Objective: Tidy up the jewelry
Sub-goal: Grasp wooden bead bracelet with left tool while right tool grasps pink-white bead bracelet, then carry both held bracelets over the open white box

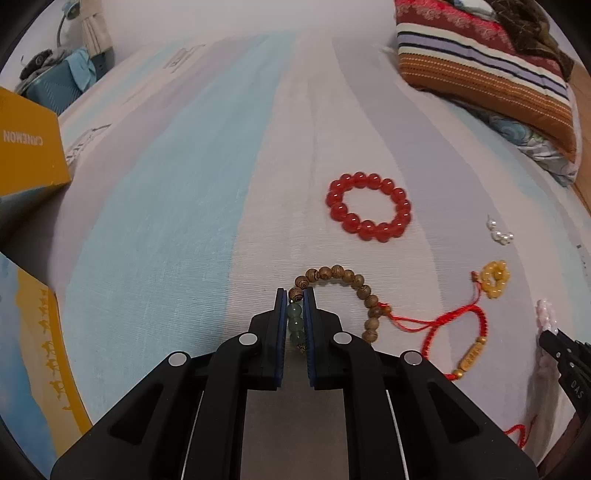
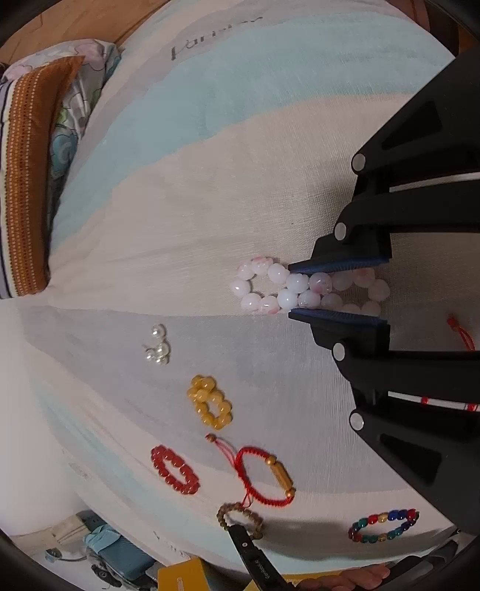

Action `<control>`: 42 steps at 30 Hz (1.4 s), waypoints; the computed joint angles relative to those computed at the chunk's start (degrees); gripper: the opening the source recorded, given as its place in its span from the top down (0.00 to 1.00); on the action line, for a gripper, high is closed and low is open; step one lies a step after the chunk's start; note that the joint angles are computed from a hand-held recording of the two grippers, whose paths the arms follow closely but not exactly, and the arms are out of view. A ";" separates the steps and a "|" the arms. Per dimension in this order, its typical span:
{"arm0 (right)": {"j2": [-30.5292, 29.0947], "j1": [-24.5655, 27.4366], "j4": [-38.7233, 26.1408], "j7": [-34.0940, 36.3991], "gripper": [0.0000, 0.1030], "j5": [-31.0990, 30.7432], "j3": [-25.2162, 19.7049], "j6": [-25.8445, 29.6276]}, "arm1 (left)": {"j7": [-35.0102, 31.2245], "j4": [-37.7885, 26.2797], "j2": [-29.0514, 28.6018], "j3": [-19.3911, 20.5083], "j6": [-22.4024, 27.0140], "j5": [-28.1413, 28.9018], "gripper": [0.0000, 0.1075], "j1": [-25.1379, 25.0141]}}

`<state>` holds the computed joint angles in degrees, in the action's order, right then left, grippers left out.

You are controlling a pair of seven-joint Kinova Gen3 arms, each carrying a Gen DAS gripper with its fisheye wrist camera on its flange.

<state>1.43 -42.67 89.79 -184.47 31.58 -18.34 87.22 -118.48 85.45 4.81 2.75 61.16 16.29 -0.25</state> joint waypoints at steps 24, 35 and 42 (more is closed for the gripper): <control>-0.30 -2.39 -0.52 -3.57 0.83 6.58 -1.65 3.38 | -9.88 0.21 -4.36 -2.59 3.55 11.42 0.93 -3.34; 0.99 -4.45 -3.66 -3.52 0.83 8.79 -1.59 8.07 | -10.60 0.51 -7.01 -3.40 3.70 11.71 0.93 -2.70; 1.90 -6.43 -8.18 -3.17 0.83 10.08 -1.59 11.95 | -10.24 -1.76 -9.07 -4.59 7.03 11.20 0.93 -2.68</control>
